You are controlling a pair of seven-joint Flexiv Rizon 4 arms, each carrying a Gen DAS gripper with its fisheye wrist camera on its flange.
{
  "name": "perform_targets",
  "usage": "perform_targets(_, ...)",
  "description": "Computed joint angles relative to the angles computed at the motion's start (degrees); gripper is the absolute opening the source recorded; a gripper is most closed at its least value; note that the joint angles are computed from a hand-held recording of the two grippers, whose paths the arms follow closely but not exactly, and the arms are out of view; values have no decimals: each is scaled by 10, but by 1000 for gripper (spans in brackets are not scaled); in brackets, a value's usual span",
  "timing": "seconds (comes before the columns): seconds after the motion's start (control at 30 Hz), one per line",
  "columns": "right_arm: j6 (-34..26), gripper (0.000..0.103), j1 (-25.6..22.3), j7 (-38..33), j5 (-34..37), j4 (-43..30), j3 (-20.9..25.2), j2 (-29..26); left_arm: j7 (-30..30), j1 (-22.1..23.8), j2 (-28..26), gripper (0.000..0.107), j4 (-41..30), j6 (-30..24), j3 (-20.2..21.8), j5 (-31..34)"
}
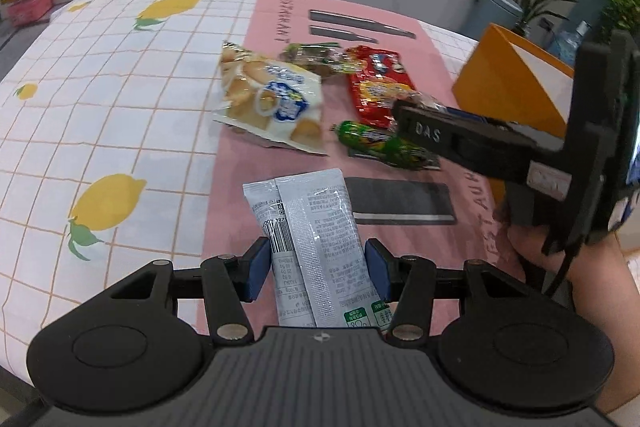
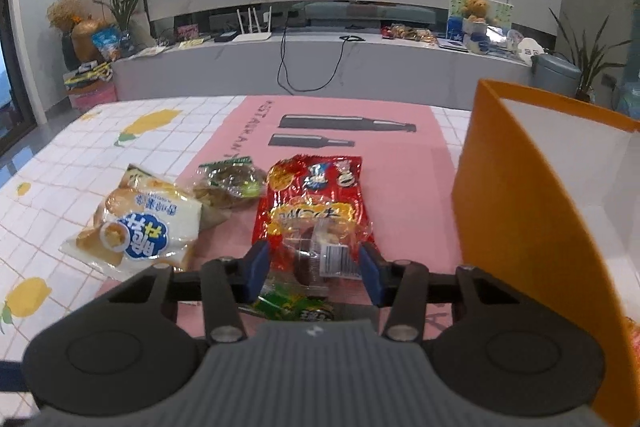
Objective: Organize snacks
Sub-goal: 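Grasp the small clear snack pack with the right gripper while left holds the white sachets, then carry the clear snack pack into the orange box and open the right gripper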
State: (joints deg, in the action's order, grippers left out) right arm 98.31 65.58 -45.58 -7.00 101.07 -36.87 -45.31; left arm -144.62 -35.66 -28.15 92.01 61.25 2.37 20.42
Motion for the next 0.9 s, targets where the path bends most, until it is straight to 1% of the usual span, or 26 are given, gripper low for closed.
perform_targets(0.13,16,45,13,0,15,13,-13,7,15,-5,0,58,-4,7,-3,9)
perform_targets(0.23,32,44,25,-11,31,23,-22,14,18,-9,0,58,-5,22,-1,17)
perform_targets(0.47,70,41,39,-53,87,52,-22,44,-2,-22,7,58,-6,42,14,36)
perform_targets(0.57,96,41,39,-74,120,71,-12,69,-16,-29,14,58,-7,45,20,48)
perform_targets(0.67,118,40,48,-100,151,91,-14,95,-28,-29,19,58,-9,55,21,55)
perform_targets(0.77,135,40,53,-129,178,111,-17,125,-49,-31,24,58,-10,74,23,61)
perform_targets(0.83,154,40,48,-147,196,122,-13,142,-51,-28,23,58,-13,94,20,60)
perform_targets(0.9,171,40,46,-166,216,137,-13,160,-52,-30,18,58,-24,102,20,56)
